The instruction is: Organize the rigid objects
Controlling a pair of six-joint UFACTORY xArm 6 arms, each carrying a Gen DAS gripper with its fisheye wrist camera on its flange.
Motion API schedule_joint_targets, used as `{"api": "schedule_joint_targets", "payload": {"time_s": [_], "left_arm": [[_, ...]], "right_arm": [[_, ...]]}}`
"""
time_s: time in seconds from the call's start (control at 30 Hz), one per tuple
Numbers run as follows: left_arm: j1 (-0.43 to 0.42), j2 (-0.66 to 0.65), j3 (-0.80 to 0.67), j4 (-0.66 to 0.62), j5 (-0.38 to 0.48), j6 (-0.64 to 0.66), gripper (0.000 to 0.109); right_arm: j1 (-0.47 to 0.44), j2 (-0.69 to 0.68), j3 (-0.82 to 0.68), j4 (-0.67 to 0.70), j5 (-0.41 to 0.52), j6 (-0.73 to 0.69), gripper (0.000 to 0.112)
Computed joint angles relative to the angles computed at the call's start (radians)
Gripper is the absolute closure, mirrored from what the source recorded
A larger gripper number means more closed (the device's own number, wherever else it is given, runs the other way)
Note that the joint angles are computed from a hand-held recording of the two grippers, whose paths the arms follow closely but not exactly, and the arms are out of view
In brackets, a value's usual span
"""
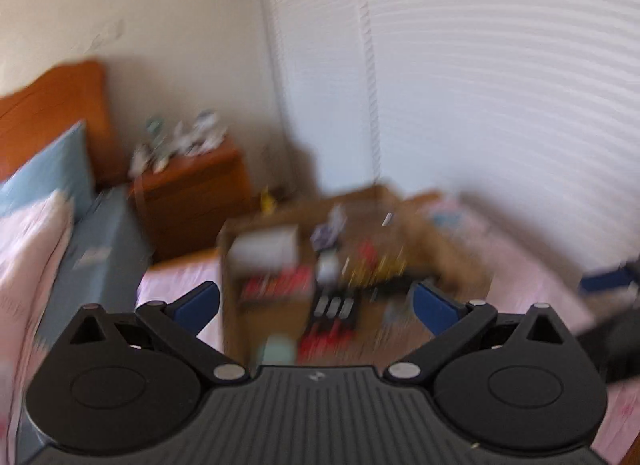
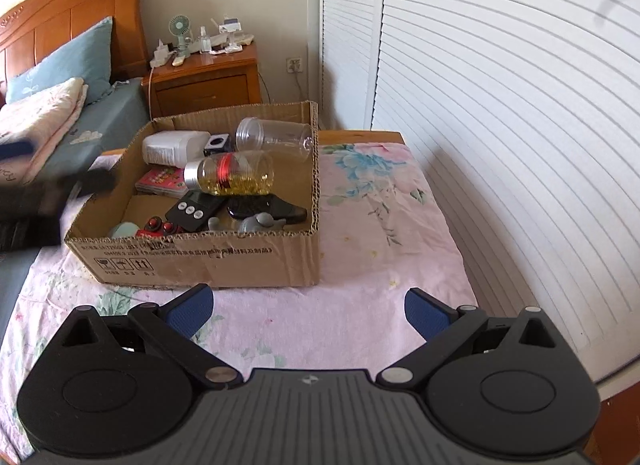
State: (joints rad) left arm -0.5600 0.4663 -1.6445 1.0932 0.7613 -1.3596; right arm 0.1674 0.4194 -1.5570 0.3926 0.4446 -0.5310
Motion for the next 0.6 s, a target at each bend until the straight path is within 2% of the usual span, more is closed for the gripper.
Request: {"api": "schedule_joint_targets", "payload": {"time_s": [0.13,0.27,0.6], "left_arm": [[-0.030,-0.045,0.085,-0.134,0.049,-0.042,0.006],[-0.049,-0.078,0.130,-0.179,0.062,-0.082,0.006],[-0.086,-0.147,0.172,-0.155,0.162,-0.141,0.006]], "right_arm": [[0.009,-0.028,0.045,-0.049,-0.011,0.051,0.009],[0.025,-0.078,0.108,-0.024,-0.018,0.029,0.009],[0.047,-0.174,0.213,-0.005,-0.081,0.001,0.009]]}}
